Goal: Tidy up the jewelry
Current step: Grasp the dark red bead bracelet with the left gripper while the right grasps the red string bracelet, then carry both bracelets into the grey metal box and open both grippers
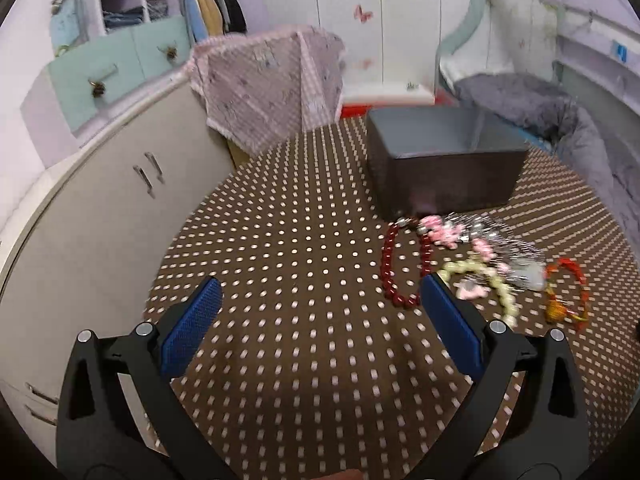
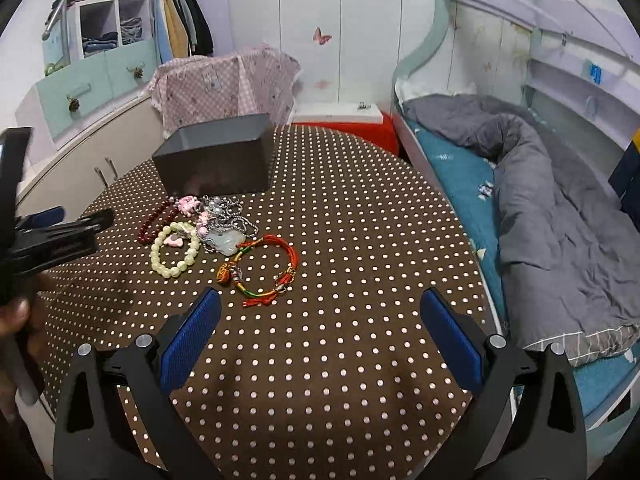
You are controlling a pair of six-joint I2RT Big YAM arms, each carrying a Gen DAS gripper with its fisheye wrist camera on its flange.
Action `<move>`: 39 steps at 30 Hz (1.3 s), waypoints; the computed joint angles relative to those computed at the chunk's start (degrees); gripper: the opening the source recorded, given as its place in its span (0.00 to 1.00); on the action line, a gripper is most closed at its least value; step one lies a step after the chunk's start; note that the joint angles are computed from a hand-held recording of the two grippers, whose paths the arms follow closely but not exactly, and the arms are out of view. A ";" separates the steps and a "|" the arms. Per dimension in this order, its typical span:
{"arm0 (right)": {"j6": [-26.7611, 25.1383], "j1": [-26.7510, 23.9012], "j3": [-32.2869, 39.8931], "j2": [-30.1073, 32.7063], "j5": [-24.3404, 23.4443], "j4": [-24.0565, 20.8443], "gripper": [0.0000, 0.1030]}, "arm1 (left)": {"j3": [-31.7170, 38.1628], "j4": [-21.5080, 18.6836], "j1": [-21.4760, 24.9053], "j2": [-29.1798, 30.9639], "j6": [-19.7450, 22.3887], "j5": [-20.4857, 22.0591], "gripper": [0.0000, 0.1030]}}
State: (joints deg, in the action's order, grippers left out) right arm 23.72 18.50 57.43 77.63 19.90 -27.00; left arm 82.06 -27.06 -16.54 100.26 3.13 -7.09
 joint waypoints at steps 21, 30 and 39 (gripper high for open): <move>-9.72 -4.86 12.26 13.52 -10.66 -7.68 0.16 | 5.63 -10.21 1.74 3.85 2.27 15.16 0.08; -12.04 -6.08 11.00 8.67 -14.44 -6.23 0.03 | 1.03 -7.60 4.52 -3.48 3.64 21.12 0.08; -17.43 -6.75 16.22 3.98 -16.22 -6.24 0.03 | 3.23 -7.00 5.66 -6.78 3.85 26.50 0.08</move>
